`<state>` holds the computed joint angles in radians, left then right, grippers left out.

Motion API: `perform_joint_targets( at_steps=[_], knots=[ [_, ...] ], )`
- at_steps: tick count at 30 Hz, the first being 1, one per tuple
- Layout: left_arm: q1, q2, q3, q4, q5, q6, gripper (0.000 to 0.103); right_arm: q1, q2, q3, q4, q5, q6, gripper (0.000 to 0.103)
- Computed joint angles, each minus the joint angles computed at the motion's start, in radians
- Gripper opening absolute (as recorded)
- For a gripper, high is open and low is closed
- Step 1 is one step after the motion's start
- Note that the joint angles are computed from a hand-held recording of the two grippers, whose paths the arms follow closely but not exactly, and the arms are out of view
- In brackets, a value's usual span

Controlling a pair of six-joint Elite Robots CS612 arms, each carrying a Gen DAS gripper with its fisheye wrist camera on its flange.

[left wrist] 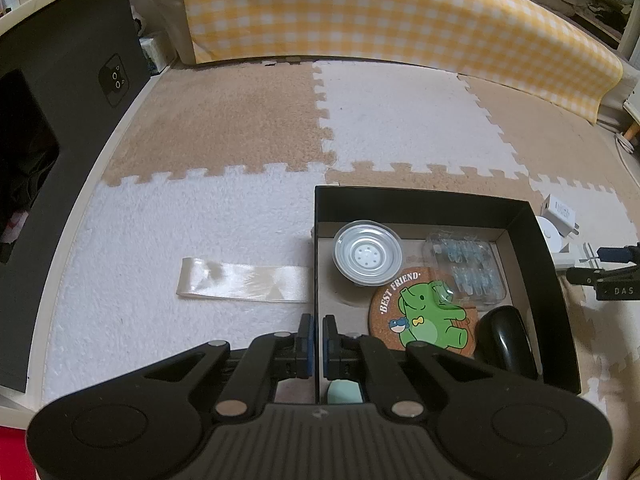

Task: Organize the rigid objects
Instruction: 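Move the right gripper to the white plug adapter and grasp it, then carry the white adapter with the right gripper and lower it into the box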

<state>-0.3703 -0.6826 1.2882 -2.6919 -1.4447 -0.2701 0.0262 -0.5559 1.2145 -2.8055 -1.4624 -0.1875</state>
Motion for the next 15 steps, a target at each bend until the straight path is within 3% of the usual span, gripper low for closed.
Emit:
perform_joint_targets(
  at_steps=[6,15],
  knots=[
    [0.0,0.0,0.0,0.0,0.001,0.001,0.003,0.003,0.001,-0.008,0.032,0.003,-0.027,0.066],
    [0.0,0.0,-0.001,0.0,0.001,0.001,0.003,0.008,-0.002,-0.003,0.008,-0.021,-0.071,0.065]
  ],
)
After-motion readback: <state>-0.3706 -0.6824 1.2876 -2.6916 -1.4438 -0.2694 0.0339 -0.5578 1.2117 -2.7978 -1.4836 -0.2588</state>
